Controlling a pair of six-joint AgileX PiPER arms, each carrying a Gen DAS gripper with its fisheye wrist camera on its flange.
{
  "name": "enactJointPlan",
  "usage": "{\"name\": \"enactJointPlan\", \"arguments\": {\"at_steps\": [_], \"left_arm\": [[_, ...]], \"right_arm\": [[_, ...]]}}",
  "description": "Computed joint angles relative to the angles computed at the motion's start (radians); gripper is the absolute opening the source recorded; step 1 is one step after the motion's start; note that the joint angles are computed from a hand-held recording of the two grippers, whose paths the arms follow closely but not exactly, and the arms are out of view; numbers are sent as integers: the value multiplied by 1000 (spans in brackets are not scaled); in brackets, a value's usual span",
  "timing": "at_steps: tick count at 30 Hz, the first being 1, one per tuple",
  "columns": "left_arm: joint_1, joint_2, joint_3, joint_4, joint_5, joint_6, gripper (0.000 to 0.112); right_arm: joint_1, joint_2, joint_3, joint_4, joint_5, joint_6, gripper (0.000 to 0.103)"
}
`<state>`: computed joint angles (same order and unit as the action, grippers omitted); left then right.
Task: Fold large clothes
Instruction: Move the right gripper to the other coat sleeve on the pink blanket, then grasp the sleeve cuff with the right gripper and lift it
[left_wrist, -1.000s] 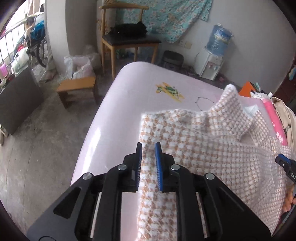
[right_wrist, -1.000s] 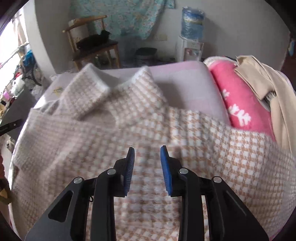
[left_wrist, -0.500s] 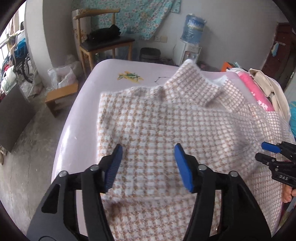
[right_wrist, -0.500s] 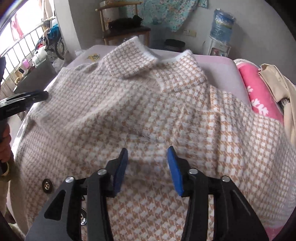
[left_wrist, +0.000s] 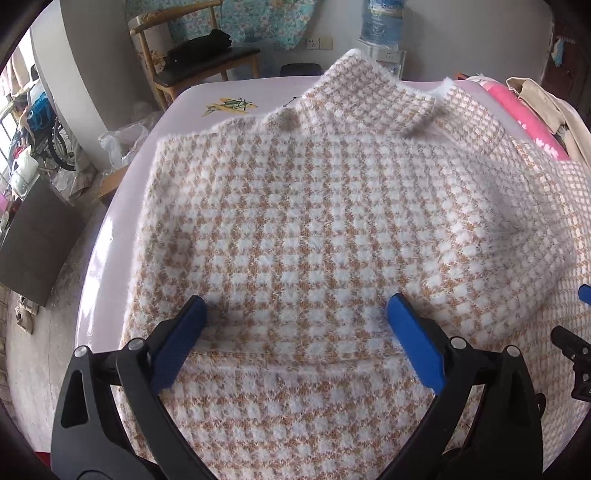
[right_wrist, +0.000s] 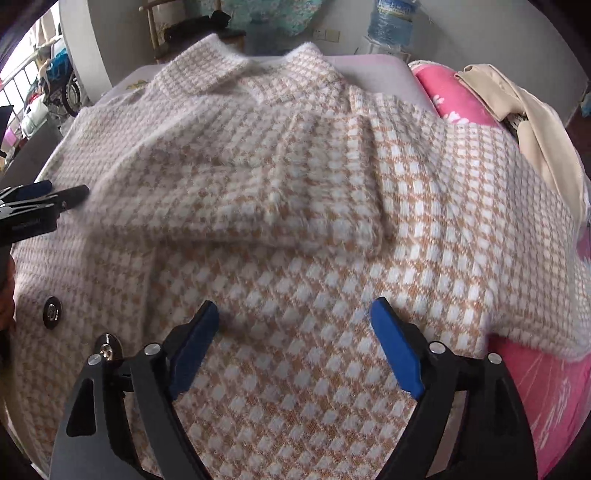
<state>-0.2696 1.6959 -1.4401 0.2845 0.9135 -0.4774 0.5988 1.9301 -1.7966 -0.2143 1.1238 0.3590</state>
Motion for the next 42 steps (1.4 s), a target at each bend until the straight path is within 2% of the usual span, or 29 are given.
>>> {"name": "enactJointPlan", "arguments": {"at_steps": [2,8,14,18,20,24,29,32,37,42], "left_arm": [[3,-2,7,-2,-7,10,96],[8,-4,1,-19,4,26,96],[-3,-1,-5,-2,13,2,96],[9,-13,19,-23,-16,25,96],[11,-14,18,-27,-12,40,96],[20,-11,10,-50,-7,68,96],[27,1,-12,-70,12,93,96],[31,5,-19,-80,17,106,96],[30,13,-35,-83,32,107,96],[35,33,-68,-96,60,121,96]], "right_arm": [[0,-7,20,-10,-17,14,97],[-6,-7,26,5,-26,23,97],[-15,-40,86,23,-87,12,97],[-22,-51,93,41,-83,-18,97],[-37,-60,73,75,-52,-24,97],[-110,-161,102,113,-62,-31,97],[-341,-245,82,180,-14,-33,96],[-523,-269,85,284,9,-48,91],[-792,-227,31,378,67,-58,78],[-971,-157,-59,429,86,-13,75]]}}
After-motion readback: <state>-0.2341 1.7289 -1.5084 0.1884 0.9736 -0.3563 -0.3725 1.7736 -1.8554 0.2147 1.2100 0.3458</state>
